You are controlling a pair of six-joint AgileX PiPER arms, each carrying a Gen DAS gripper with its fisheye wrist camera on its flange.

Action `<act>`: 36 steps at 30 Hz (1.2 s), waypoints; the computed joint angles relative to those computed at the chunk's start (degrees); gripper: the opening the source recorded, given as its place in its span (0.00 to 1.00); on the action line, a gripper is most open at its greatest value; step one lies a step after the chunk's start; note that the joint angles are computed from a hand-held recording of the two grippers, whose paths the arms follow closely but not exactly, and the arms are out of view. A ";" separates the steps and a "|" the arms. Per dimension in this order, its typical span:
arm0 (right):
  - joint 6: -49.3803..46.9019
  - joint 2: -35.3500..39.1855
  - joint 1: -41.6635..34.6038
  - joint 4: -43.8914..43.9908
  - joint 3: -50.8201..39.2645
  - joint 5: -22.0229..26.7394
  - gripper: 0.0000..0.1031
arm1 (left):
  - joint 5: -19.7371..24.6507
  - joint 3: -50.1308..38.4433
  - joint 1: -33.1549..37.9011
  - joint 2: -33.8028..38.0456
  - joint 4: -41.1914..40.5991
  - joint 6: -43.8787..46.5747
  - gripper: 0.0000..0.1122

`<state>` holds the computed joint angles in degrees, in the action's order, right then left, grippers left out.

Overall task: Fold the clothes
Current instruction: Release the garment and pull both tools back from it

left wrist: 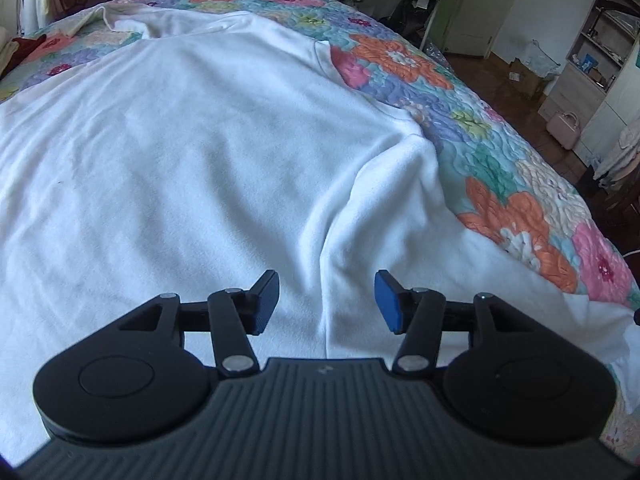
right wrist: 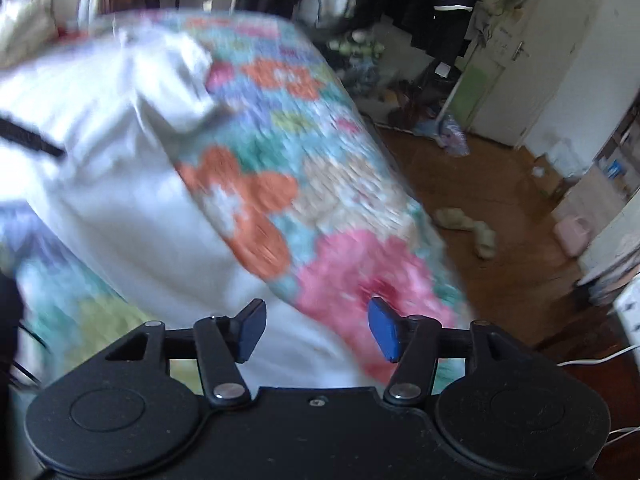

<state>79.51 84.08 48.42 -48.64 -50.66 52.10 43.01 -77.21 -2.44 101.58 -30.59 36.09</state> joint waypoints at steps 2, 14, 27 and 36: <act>1.78 -1.09 -1.73 1.06 -1.14 -7.22 0.62 | 0.50 1.22 -0.21 -3.50 5.39 -4.97 0.52; -11.23 14.27 2.71 12.24 -28.89 -11.66 0.82 | 9.49 4.49 9.38 -20.55 13.60 -17.01 0.80; -22.21 29.06 8.70 17.64 -55.07 3.31 0.84 | 15.92 2.76 22.23 -25.85 16.46 -18.63 0.91; -25.23 36.90 9.09 21.84 -67.21 10.55 0.84 | 14.93 5.40 24.02 -25.92 16.73 -18.73 0.91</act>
<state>54.28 120.97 57.51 -26.80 -117.88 62.65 57.95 -71.82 21.57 75.67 -13.87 17.36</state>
